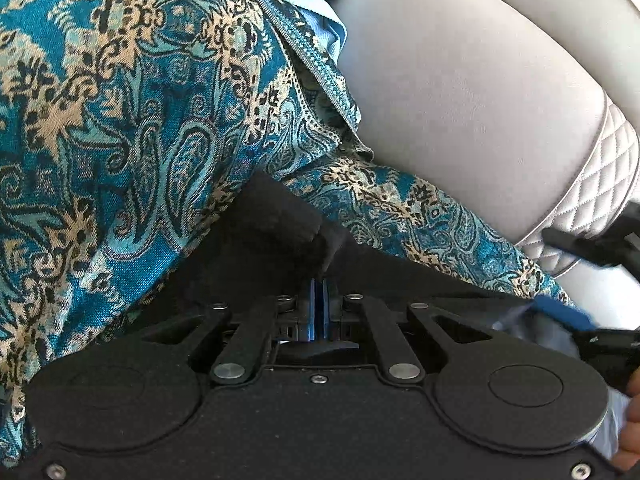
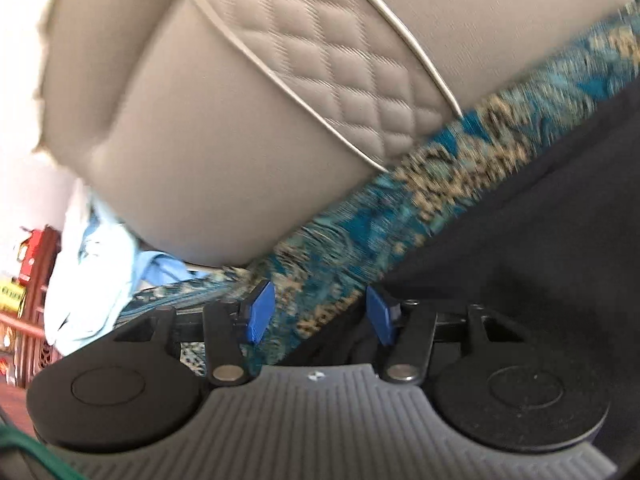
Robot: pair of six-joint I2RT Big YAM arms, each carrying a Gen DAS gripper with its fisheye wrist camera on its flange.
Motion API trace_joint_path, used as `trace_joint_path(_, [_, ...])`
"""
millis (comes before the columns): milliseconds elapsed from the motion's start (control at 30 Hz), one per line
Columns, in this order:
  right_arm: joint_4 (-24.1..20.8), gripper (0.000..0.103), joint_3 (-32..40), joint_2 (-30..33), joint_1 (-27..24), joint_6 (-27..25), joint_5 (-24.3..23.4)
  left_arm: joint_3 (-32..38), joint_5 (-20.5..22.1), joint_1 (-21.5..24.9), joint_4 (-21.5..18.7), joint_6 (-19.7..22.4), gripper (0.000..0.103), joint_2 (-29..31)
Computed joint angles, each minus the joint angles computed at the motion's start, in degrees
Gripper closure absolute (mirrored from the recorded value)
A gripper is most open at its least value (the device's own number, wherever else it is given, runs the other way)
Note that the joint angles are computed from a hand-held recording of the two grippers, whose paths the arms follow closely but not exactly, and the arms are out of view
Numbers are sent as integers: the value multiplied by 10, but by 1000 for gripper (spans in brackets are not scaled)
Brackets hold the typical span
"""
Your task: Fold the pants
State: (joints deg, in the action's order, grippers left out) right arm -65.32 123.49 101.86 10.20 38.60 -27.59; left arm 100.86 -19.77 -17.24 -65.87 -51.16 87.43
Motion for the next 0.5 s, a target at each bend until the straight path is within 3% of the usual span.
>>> trace_joint_path(100, [25, 44, -9, -15, 3, -15, -22, -14, -2, -1, 14, 3, 98, -8])
trace_joint_path(200, [-29, 44, 42, 18, 8, -28, -60, -17, -5, -3, 18, 6, 98, -10])
trace_joint_path(300, [-69, 45, 60, 38, 12, -18, -62, -17, -1, -2, 19, 5, 98, -11])
trace_joint_path(500, [-50, 44, 8, 26, 11, 30, -65, -24, 9, 3, 26, -2, 97, -16])
